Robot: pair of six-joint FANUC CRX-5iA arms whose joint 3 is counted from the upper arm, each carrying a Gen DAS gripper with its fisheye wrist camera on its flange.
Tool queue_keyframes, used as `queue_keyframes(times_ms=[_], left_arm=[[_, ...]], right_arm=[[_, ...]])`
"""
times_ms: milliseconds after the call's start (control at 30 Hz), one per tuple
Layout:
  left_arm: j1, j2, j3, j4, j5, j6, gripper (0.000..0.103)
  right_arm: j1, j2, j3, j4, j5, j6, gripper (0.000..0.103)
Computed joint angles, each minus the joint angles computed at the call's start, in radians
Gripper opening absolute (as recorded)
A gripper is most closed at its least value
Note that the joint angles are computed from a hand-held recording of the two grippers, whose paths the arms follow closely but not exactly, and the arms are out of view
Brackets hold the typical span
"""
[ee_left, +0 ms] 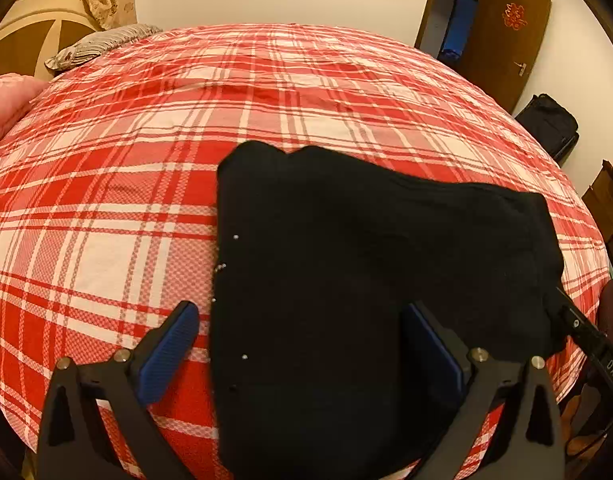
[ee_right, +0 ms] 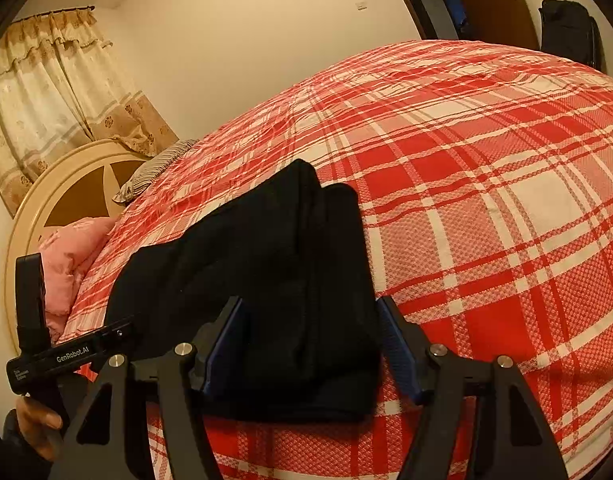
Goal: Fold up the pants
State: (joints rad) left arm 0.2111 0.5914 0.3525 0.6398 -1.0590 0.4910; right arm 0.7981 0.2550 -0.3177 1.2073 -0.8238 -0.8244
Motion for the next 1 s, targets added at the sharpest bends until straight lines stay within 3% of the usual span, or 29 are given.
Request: queue_keyframes(times_ms=[133, 267, 400, 600, 700, 767, 900, 1000], left_arm=[[0.002, 0.003, 0.003, 0.005, -0.002, -0.004, 0.103], [0.002, -0.001, -0.005, 0.008, 0.004, -0.008, 0.103], [0.006, 0.016, 0.021, 0.025, -0.064, -0.020, 0.103], [0.002, 0.002, -0.015, 0.046, -0.039, -0.058, 0.103], [0.005, -0.002, -0.028, 0.061, -0.034, -0.057, 0.102], [0.005, -0.016, -0.059, 0.081, -0.012, -0.081, 0.099], [0.011, -0.015, -0.058, 0.096, -0.015, -0.066, 0.087], [0.019, 0.003, -0.031, 0.105, -0.046, -0.036, 0.081]], right_arm=[[0.003, -0.009, 0.006, -0.036, -0.005, 0.036, 0.068], [0.014, 0.001, 0.022, -0.041, -0.091, 0.040, 0.068], [-0.006, -0.001, 0.001, -0.009, -0.044, -0.008, 0.068], [0.020, 0.040, 0.068, -0.064, -0.043, 0.102, 0.069], [0.021, 0.030, 0.054, -0.050, -0.026, 0.079, 0.067], [0.013, 0.014, 0.026, -0.018, 0.003, 0.037, 0.057], [-0.007, -0.012, -0.014, 0.017, 0.044, -0.043, 0.055], [-0.003, -0.026, -0.036, 0.038, 0.013, -0.112, 0.055]])
